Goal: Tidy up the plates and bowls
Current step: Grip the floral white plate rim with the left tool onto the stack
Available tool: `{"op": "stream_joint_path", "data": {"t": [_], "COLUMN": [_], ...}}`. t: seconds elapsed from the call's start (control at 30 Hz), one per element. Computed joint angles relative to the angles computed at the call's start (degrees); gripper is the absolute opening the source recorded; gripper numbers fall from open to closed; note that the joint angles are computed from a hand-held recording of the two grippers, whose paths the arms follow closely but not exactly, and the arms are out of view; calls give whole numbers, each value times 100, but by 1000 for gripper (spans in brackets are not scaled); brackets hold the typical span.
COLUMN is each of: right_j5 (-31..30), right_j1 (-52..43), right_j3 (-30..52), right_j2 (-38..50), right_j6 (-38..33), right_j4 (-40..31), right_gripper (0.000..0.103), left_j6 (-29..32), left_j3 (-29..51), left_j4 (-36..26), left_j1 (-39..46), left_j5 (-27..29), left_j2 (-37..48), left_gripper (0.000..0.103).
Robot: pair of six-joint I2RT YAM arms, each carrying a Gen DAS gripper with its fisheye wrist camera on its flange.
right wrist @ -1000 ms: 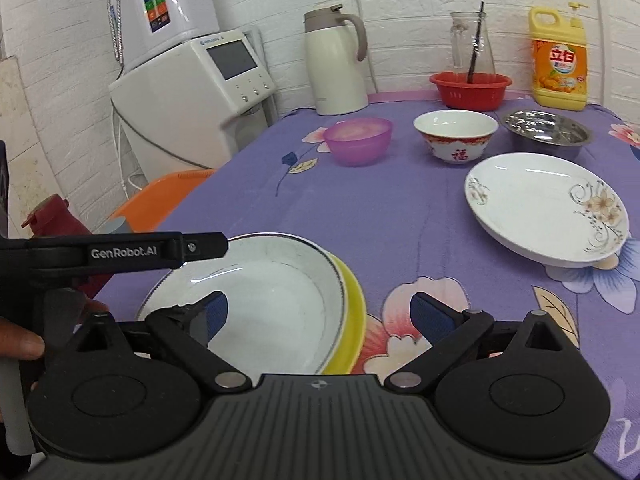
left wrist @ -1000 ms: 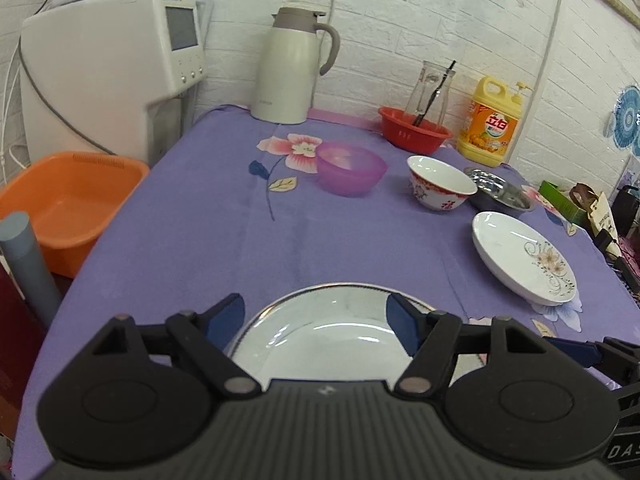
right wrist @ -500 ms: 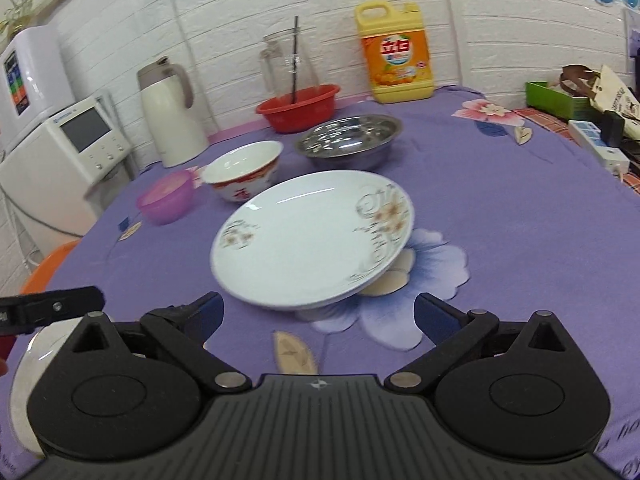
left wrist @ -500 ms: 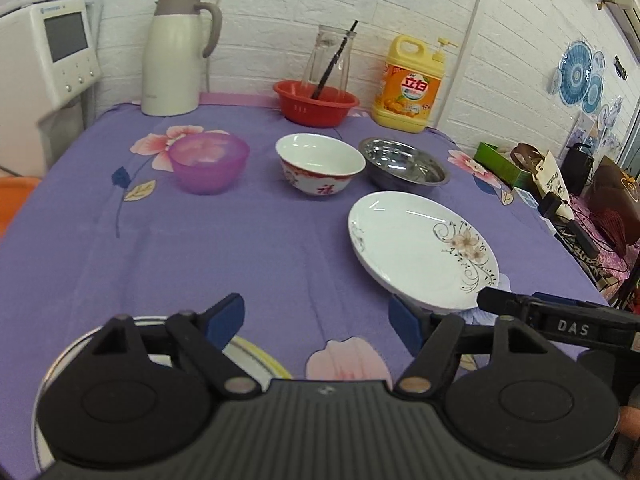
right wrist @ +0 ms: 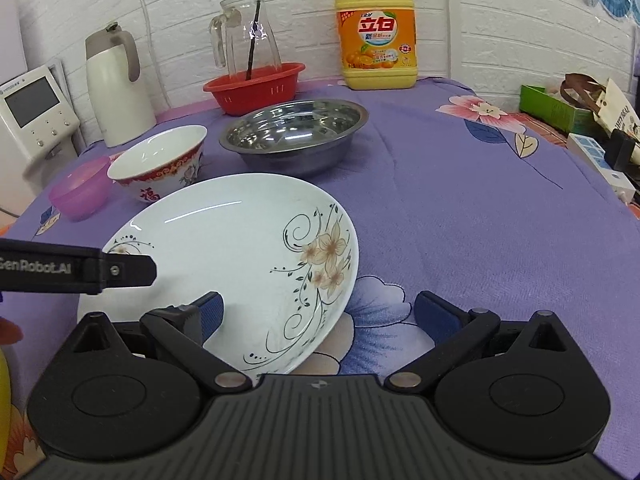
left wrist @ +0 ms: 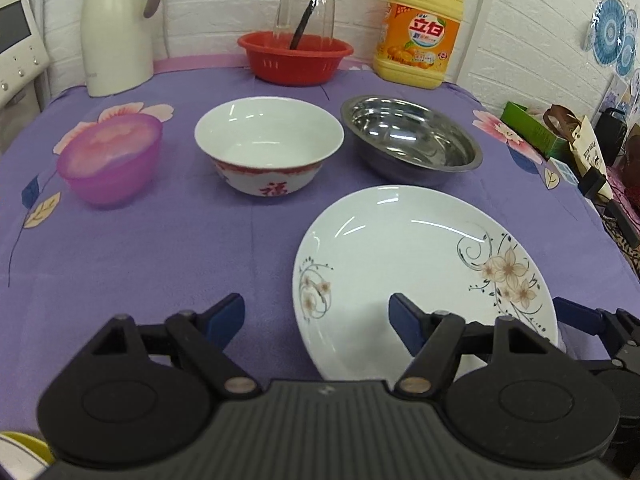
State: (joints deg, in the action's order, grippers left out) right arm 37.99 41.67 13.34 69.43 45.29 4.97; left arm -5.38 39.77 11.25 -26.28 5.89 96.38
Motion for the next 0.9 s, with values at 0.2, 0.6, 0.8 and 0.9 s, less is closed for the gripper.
{"op": "stream_joint_path", "data": {"t": [0.2, 0.6, 0.8, 0.9], "right_j5": [79, 51, 30, 41], "right_j1": [-23, -8, 30, 71], "right_j3": [17, -113, -19, 131], "right_j2": [122, 32, 172, 318], "right_j6": [-105, -69, -139, -183], "right_j4": [77, 298, 299, 147], "right_gripper": [103, 103, 103, 103], "left_j6": [7, -101, -170, -146], "left_j3": [45, 42, 63, 52], "left_j4": [247, 529, 558, 589], "left_j1": [-105, -259, -335, -327], "left_j5": [-177, -312, -387, -369], "left_j2": [247, 370, 399, 409], "left_gripper": [72, 72, 72, 72]}}
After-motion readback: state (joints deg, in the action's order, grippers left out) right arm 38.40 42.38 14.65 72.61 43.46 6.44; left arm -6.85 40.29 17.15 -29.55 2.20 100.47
